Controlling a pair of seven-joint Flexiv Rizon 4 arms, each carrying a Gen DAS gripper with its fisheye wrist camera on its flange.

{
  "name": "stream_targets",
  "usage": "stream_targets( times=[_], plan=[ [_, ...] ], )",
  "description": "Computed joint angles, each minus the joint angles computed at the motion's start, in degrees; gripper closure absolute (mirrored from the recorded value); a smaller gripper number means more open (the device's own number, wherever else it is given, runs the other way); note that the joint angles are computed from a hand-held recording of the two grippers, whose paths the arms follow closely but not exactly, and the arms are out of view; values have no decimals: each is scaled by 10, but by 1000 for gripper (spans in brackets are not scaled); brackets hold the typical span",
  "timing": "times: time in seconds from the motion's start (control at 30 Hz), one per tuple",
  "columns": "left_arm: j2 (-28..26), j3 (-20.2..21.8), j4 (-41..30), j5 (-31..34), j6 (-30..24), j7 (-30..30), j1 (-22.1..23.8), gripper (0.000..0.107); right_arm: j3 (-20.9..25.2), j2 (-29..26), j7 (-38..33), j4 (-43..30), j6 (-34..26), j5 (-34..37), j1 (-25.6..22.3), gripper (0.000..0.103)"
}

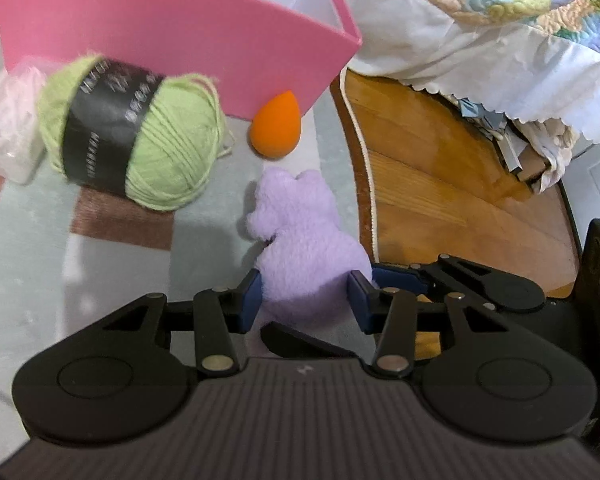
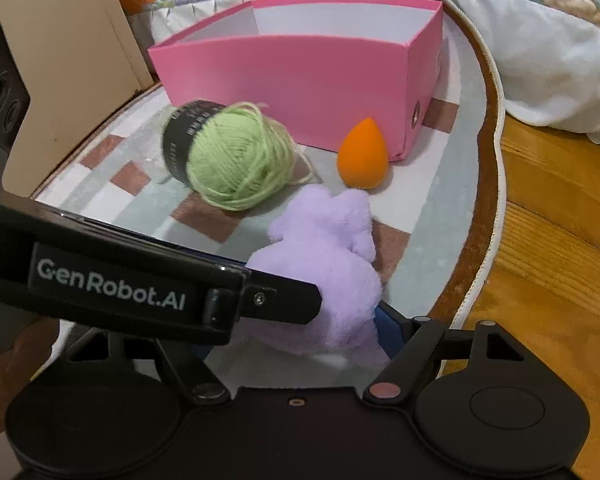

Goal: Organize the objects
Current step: 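Close the left tool on the lilac plush bunny, then carry the bunny into the pink box and open the left tool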

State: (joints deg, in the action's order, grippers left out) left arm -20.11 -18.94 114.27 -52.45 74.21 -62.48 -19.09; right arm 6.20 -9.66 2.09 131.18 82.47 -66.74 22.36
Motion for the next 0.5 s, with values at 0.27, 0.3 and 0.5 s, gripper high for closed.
stream_targets(
  times=[0.27,0.3,0.5],
  plan=[
    [72,50,5,33,-69,-8,5,62,71,30,-174,-32,-39,256,19,25],
    [78,59,1,51,-82,-19,4,62,80,33,-201,-42,-53,291,24,28],
    [135,85,9,65,-86,-1,-2,62,96,42,-296,-101,-120,392,56,29]
  ],
)
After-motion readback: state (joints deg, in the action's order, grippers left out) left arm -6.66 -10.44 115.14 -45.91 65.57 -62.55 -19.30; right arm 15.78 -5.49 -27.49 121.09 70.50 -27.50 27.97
